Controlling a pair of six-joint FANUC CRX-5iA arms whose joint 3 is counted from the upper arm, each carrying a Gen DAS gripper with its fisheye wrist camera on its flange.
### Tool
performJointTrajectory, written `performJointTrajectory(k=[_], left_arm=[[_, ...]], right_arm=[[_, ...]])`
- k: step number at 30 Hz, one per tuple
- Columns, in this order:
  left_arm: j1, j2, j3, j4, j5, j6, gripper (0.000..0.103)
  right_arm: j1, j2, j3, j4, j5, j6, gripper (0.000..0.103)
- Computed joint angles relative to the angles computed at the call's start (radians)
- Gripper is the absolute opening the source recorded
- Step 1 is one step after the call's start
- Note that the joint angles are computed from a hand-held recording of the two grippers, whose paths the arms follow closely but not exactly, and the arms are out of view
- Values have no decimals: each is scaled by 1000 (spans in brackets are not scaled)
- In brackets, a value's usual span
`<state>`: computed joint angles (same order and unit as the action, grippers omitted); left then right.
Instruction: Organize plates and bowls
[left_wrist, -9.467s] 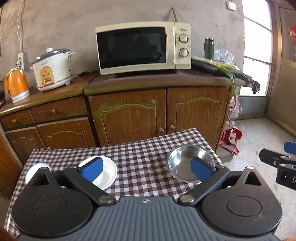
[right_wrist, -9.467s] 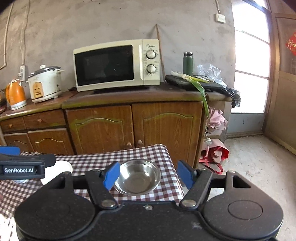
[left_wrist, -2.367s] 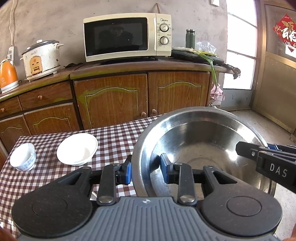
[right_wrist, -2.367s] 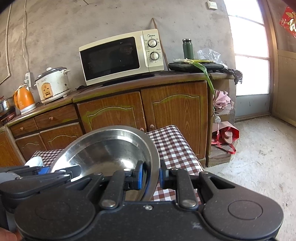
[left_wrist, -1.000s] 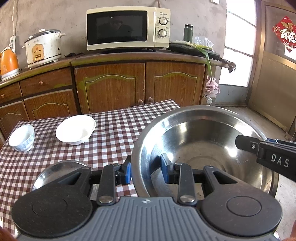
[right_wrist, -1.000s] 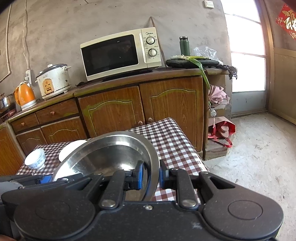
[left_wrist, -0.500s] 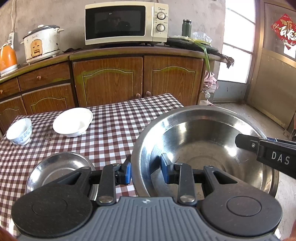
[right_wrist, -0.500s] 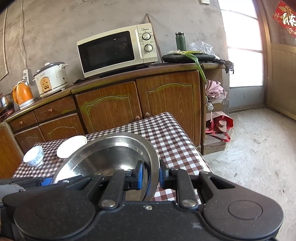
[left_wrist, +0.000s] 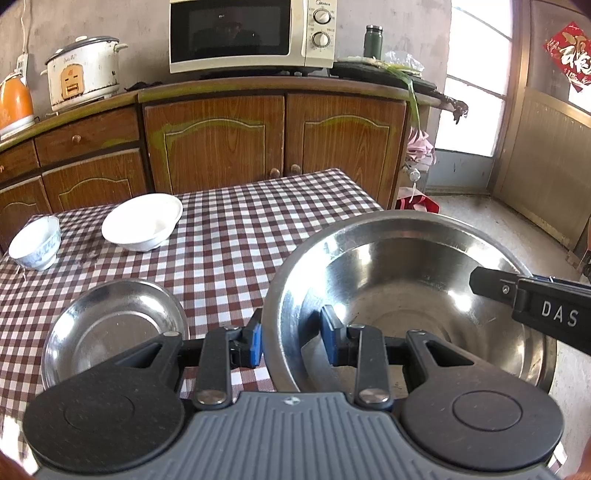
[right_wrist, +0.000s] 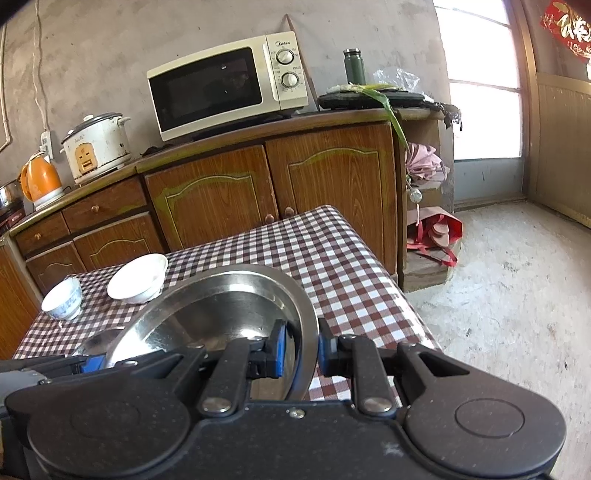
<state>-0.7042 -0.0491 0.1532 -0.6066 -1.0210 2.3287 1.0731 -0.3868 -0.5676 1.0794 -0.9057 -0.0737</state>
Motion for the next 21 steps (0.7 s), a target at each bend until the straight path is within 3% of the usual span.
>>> performJointTrajectory(k=[21], left_arm=[[23, -36, -72, 27, -8, 23, 33]], right_arm=[[31, 24, -17, -32, 17, 2, 23]])
